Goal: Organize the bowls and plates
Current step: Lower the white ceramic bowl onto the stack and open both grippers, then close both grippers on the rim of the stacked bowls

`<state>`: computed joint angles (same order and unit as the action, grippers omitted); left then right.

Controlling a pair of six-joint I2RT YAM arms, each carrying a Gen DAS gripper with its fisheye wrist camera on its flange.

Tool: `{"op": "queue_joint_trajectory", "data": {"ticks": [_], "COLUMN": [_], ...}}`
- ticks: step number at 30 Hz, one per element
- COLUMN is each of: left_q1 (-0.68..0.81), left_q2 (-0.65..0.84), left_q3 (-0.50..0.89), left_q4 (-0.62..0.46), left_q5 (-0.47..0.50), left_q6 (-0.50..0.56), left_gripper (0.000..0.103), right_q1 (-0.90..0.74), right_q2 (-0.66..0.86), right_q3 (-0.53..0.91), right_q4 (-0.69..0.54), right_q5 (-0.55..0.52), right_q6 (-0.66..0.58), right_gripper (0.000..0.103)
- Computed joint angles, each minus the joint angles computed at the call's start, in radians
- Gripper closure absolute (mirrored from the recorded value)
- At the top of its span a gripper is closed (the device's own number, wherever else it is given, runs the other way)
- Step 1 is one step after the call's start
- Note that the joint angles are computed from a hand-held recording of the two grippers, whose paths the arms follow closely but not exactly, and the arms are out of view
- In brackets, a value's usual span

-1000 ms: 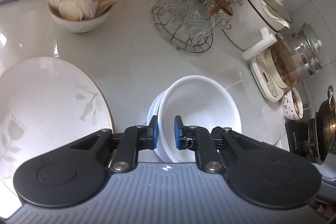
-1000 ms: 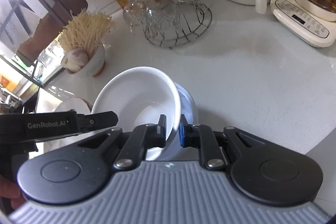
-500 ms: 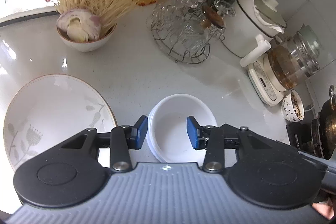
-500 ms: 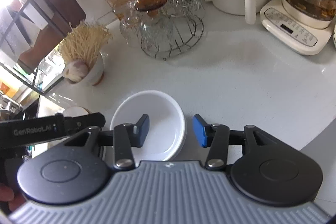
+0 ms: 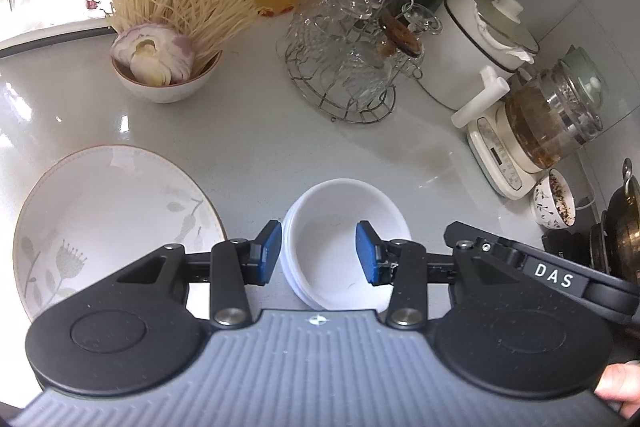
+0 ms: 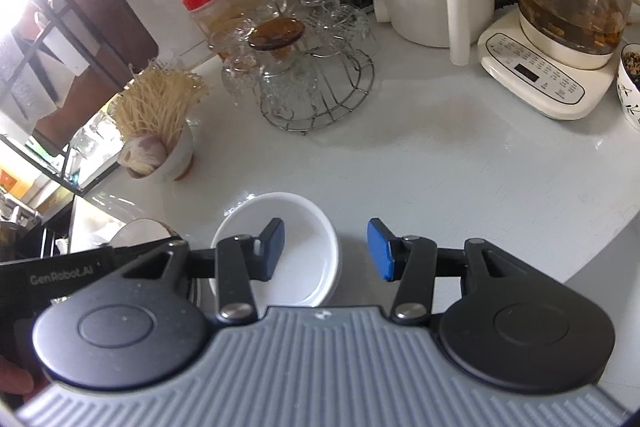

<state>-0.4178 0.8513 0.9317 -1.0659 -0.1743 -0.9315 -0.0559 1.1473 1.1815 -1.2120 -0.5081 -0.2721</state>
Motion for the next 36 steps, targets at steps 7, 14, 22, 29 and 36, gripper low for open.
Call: {"op": "queue_joint_trajectory", "data": {"ticks": [7, 14, 22, 29, 36], "left_q1": [-0.002, 0.061, 0.16, 0.171, 0.192], "left_q2": [0.009, 0.005, -0.04, -0.038, 0.055], "left_q3": [-0.05, -0.098, -0.179, -0.189, -0.169], "left_q4": [0.018, 0.04, 0.104, 0.118, 0.136], "left_q5": [-0.029, 0.014, 0.109, 0.125, 0.168], "left_q6": [-0.012, 0.015, 0.034, 0.057, 0.126], "left_gripper": [0.056, 0.056, 0.057, 0.057, 0.057], "right_q1": [-0.015, 0.008, 0.044, 0.031, -0.004], "right_q2": [0.043, 0.112, 0.2, 0.24, 0.289], "right_q3": [-0.026, -0.053, -0.098, -0.121, -0.124], "right_q4": [0.025, 0.04, 0.043, 0.045, 0.003], "right_q5": [-0.015, -0.039, -0.085, -0.078, -0.098], "right_q6": [-0.011, 0.016, 0.035, 0.022, 0.019], "right_gripper": [0.034, 0.034, 0.039, 0.056, 0.076]}}
